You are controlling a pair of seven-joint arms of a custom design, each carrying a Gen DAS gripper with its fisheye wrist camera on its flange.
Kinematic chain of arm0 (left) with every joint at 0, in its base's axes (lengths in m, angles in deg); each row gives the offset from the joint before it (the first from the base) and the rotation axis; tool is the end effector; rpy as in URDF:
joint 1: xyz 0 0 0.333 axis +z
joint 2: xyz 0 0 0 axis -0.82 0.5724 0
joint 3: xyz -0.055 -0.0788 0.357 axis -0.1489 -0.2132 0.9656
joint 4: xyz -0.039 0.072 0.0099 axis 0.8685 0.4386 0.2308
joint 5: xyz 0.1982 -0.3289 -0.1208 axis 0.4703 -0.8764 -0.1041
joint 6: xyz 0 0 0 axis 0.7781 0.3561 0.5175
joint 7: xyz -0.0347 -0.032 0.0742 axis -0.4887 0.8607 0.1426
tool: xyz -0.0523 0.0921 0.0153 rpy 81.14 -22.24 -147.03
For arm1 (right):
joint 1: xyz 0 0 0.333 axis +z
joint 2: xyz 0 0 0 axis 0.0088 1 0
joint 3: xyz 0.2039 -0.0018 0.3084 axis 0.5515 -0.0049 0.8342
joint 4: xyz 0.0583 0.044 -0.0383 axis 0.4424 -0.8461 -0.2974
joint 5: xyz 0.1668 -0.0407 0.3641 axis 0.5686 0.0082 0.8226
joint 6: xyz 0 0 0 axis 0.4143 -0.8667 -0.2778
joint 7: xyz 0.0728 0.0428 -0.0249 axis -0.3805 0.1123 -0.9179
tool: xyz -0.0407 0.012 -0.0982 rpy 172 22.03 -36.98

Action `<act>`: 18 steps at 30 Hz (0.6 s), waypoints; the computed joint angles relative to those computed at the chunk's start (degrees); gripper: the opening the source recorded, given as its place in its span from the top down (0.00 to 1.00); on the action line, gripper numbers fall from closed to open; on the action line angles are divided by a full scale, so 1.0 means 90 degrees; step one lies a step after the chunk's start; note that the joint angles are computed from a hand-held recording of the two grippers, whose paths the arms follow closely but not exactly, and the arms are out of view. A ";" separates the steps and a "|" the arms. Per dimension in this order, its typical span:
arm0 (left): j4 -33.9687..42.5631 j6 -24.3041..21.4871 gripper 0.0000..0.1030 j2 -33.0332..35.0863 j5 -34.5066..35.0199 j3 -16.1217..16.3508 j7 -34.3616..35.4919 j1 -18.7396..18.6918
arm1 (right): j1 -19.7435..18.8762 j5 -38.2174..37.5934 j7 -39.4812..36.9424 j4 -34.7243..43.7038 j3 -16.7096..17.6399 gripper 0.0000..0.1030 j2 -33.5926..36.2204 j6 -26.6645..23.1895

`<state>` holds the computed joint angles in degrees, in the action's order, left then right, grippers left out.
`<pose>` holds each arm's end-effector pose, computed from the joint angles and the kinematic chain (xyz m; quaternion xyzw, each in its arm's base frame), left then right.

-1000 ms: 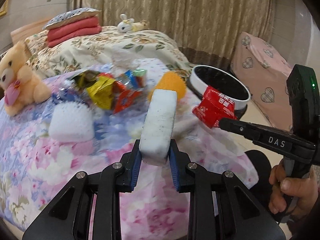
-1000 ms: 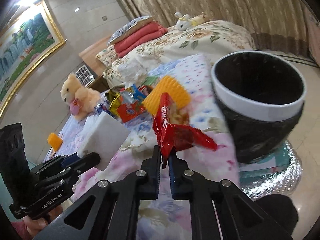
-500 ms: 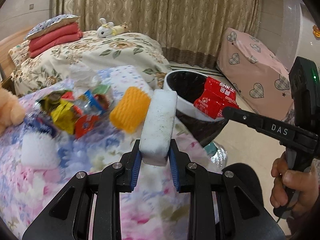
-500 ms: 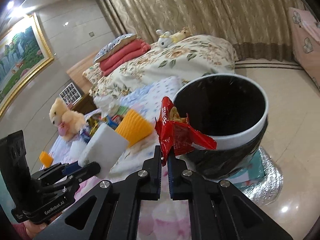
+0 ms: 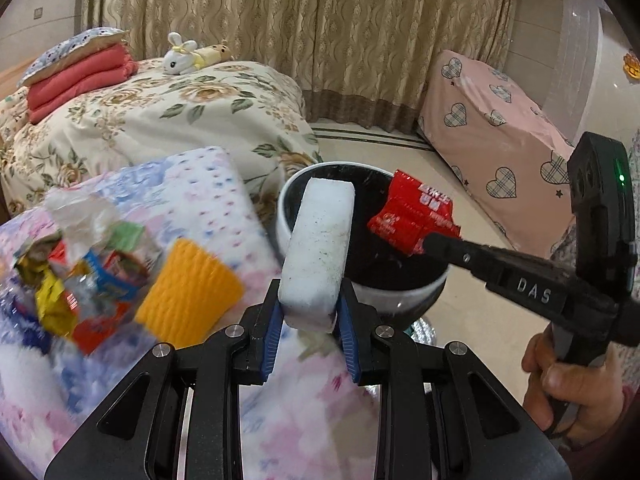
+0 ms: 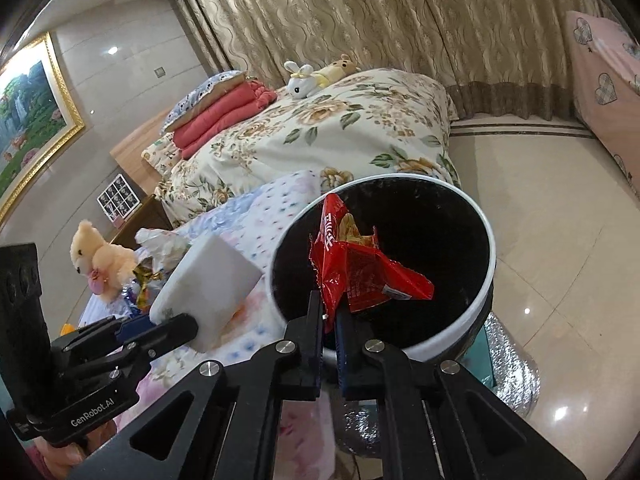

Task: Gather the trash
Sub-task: 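Carry both items over the bin and open both tools to drop them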

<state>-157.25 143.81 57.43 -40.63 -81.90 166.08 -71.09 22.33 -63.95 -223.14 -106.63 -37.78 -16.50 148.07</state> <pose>0.7405 -0.3936 0.4728 -0.3048 0.8660 -0.3916 0.0615 0.6305 0.2433 0.4464 -0.4191 0.8024 -0.2350 0.3539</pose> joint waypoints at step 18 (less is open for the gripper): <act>0.2195 -0.1344 0.32 0.1256 0.0603 0.0167 -0.0753 -0.0553 | -0.0179 0.1812 -0.1546 -0.0072 -0.0242 0.71 0.0201 0.0282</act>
<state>-137.50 131.72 68.74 -35.20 -80.40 159.30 -76.07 20.72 -47.64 -237.05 -107.27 -39.95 -14.69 150.60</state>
